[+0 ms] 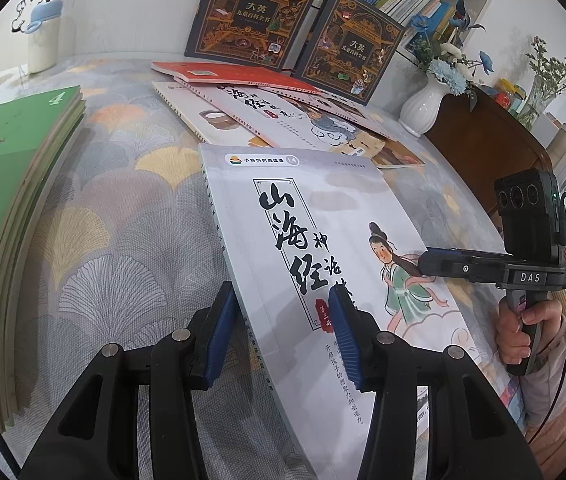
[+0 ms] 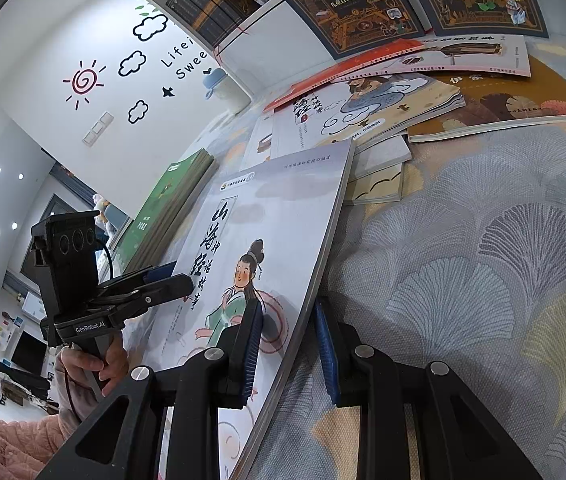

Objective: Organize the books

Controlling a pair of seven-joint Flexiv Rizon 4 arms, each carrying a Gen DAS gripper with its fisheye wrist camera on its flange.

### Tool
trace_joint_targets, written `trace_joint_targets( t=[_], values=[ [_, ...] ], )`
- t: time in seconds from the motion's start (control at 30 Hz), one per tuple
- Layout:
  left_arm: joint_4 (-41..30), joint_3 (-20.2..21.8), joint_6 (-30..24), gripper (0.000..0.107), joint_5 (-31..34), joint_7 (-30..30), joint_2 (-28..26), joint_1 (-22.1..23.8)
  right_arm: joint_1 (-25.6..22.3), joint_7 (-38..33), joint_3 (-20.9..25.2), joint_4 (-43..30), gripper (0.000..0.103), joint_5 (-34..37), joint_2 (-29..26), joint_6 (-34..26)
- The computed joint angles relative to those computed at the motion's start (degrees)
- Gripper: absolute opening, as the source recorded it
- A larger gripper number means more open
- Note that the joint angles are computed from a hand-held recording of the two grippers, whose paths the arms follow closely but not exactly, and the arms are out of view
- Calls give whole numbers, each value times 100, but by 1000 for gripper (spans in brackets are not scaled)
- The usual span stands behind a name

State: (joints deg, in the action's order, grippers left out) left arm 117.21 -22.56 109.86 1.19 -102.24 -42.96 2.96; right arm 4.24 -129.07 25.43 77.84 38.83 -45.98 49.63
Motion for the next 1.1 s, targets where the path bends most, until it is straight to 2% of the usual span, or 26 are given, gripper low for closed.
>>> trace_joint_targets(
  t=[0.87, 0.93, 1.03, 1.1],
  values=[
    [2, 53, -4, 46, -22, 13, 24, -60, 47, 41, -33, 65, 26, 33, 38, 111],
    [5, 17, 1, 46, -9, 6, 13, -28, 130, 219, -104, 120, 26, -58, 94, 159],
    [16, -101, -51, 46, 24, -14, 12, 91, 247, 902, -241, 155, 26, -147, 177, 113],
    [27, -220, -205, 46, 3, -34, 61, 195, 442, 1213, -365, 301, 27, -370, 311, 285]
  ],
)
